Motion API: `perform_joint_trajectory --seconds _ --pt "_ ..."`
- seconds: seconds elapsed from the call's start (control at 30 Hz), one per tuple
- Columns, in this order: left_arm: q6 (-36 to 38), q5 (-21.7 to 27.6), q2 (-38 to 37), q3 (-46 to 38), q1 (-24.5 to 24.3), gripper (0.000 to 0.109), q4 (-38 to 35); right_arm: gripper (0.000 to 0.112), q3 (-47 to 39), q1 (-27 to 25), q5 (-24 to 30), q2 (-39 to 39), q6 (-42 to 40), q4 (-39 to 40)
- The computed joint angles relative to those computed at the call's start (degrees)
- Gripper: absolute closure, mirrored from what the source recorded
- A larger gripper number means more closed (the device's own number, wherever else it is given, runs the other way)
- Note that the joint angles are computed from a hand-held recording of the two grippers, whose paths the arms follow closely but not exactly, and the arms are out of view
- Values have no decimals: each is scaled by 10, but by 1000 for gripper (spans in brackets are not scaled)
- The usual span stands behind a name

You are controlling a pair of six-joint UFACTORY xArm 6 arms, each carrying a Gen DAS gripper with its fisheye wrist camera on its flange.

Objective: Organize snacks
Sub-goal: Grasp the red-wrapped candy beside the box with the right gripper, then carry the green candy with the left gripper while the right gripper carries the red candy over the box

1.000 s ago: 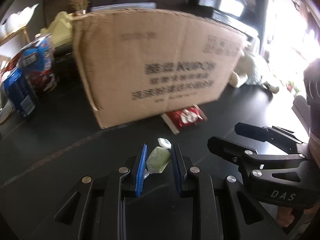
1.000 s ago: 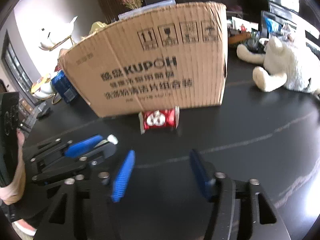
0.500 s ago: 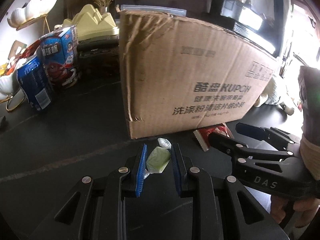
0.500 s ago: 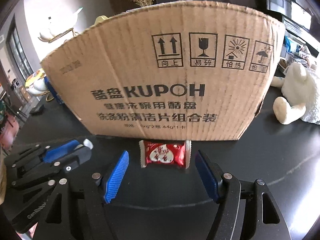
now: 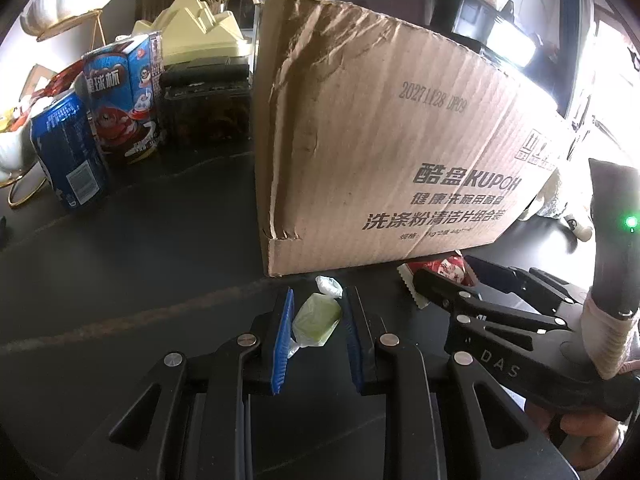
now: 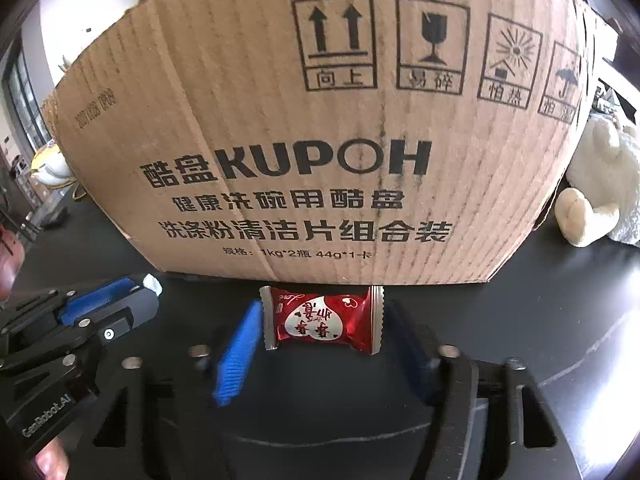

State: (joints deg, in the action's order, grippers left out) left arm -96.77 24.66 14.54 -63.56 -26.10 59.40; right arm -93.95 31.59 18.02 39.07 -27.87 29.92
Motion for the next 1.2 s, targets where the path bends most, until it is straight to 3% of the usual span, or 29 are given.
perform_joint_trajectory --seconds 0.13,0.23,0.4,0.8,1.03,1.2 --pt "-1 1 1 0 0 84 1 59 12 -3 -9 -4 -30 28" --pt "-5 3 -3 2 -3 84 2 67 44 -4 -24 -28 -60 55" --pt "1 7 -11 5 -7 84 -3 68 70 -2 -31 -45 -67 66" --pt "-5 44 -56 16 -40 84 10 68 187 1 -64 -152 -193 215" --pt "-2 83 -91 14 -68 84 27 68 211 9 -82 -204 -248 287" --pt "1 104 -113 10 -83 84 37 68 214 22 -105 -229 -241 289"
